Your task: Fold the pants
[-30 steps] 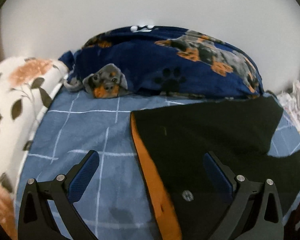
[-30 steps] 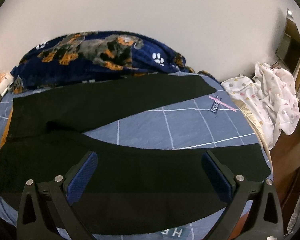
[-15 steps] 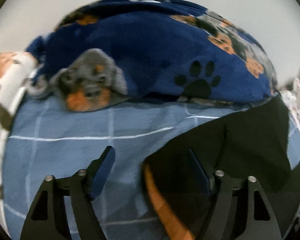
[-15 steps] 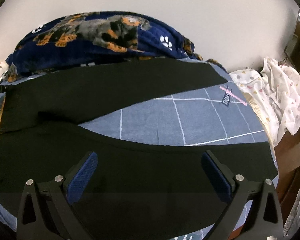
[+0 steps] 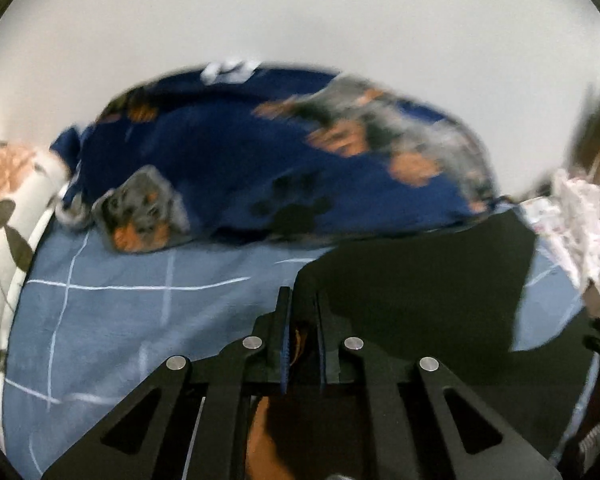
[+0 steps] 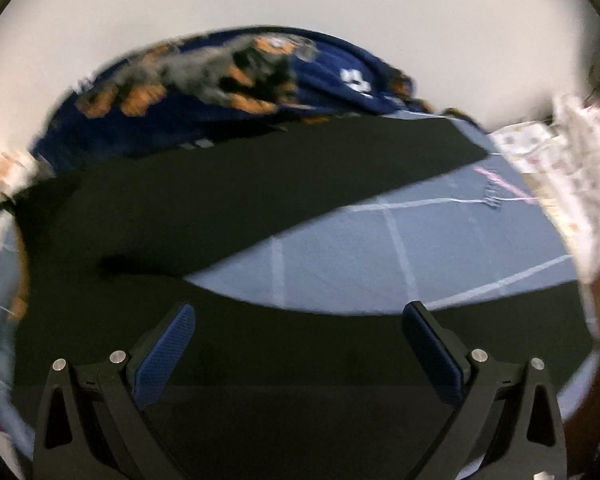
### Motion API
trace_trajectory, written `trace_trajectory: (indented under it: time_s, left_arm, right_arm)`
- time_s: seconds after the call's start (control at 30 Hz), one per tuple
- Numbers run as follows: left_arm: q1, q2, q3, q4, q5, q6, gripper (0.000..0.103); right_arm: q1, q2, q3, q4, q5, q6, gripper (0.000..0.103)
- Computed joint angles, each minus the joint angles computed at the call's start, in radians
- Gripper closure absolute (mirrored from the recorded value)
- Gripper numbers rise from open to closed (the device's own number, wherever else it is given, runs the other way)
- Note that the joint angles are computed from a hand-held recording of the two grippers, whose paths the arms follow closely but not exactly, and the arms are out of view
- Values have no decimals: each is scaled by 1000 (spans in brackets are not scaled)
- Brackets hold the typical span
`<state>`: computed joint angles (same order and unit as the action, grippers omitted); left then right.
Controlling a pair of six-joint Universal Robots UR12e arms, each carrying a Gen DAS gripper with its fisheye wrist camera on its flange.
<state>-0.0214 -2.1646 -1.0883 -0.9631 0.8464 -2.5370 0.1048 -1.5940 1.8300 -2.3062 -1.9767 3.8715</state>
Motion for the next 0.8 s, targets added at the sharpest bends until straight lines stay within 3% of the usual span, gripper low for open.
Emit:
trace_trajectory:
  time_s: [0.1, 0.27, 0.37, 0.5, 0.63, 0.7, 0.77, 0.8]
  left_arm:
    - [11, 74, -103, 55, -81, 29, 93]
    - [43, 198, -262, 58, -198, 123, 93]
    - [60, 251, -331, 28, -235, 159, 93]
    - [78, 307, -400, -64, -248, 224, 93]
    - [85, 342, -445, -114, -229, 271, 93]
    - [86, 349, -452, -147, -214, 282, 92]
    - [87, 355, -462, -141, -192, 287, 92]
    - [88, 355, -463, -141, -188, 287, 92]
  right_arm:
    - [-49, -2, 19, -165, 157, -17, 0]
    - [-179, 29, 47, -465, 555, 127, 0]
    - [-226, 77, 37, -582, 714, 230, 0]
    - [-253, 131, -2, -587, 801, 293, 6]
    - [-273, 175, -20, -557, 843, 351, 31]
    - [-280, 189, -26, -516, 854, 354, 38]
    - [-283, 198, -31, -489, 860, 348, 67]
    - [-280, 196, -35, -451, 841, 331, 98]
